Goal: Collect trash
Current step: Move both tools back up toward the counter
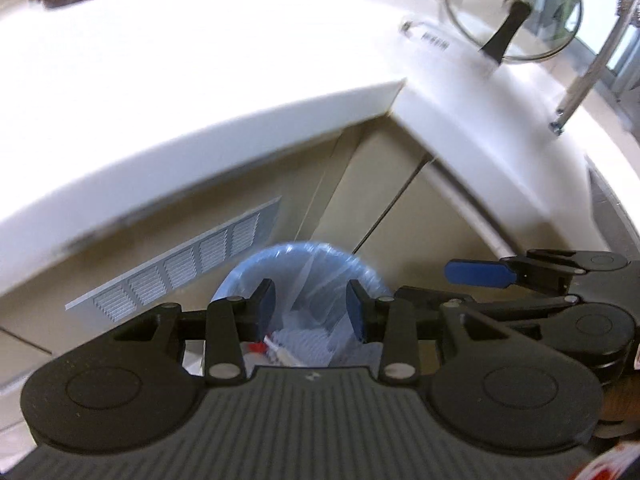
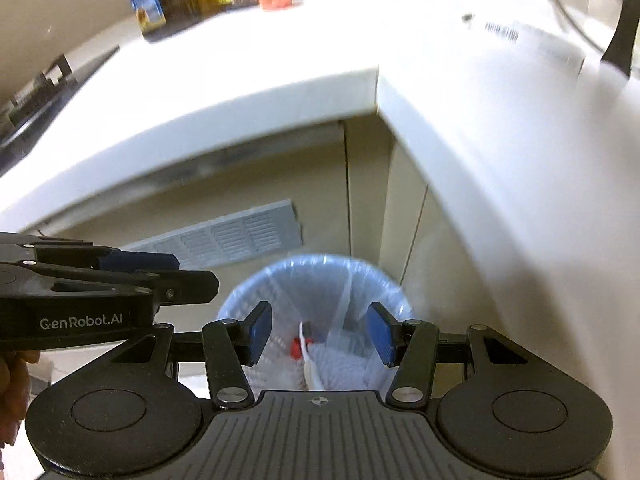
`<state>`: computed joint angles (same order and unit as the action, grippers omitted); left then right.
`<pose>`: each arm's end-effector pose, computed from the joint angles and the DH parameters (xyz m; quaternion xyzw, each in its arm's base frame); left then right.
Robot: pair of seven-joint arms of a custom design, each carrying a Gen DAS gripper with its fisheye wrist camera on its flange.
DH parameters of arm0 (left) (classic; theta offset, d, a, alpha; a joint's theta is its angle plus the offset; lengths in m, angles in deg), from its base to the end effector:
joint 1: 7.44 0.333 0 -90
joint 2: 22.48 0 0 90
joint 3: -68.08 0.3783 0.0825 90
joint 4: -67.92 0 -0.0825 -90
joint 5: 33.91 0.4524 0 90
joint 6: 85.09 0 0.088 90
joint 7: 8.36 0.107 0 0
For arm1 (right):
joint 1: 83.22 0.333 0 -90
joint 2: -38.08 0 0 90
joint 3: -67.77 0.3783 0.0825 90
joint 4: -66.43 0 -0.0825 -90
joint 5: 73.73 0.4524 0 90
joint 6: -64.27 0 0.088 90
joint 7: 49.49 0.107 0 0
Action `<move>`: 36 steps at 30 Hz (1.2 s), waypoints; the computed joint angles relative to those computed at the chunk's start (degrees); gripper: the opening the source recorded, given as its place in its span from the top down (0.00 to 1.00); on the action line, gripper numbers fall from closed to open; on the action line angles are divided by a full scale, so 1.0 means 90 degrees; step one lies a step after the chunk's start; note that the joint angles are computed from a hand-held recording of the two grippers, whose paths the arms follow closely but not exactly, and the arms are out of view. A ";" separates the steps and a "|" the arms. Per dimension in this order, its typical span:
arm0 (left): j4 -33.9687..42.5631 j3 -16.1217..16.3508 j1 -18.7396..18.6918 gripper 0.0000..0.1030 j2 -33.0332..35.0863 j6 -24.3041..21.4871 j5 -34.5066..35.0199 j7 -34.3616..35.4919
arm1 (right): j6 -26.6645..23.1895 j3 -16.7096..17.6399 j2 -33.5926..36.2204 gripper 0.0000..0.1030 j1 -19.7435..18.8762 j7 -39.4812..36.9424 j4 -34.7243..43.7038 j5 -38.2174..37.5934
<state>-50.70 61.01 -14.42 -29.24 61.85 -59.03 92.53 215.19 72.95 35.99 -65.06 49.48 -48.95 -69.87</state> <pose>0.6034 -0.1475 0.5877 -0.6161 0.7124 -0.3249 0.0856 0.5989 0.2574 0.5798 -0.7339 0.5975 -0.1350 0.2936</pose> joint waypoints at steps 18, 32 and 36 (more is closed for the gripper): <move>0.1013 -0.0073 -0.0087 0.67 0.0322 0.0354 -0.0244 0.0445 | 0.0517 -0.0092 -0.0393 0.40 -0.0365 0.0737 0.0217 -0.1019; 0.2096 -0.0269 0.0032 0.56 0.1175 0.0578 0.1005 -0.0702 | 0.0884 -0.0462 0.0117 0.32 -0.0733 -0.0655 0.0826 -0.0216; 0.2520 -0.0266 0.0058 0.50 0.1471 0.0454 0.1503 -0.1160 | 0.0936 -0.0517 0.0423 0.29 -0.0900 -0.1822 0.1218 0.0488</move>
<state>-28.02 58.61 -13.91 -15.99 65.94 -45.51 82.09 223.62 68.30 39.79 -73.16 33.09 -37.98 -65.47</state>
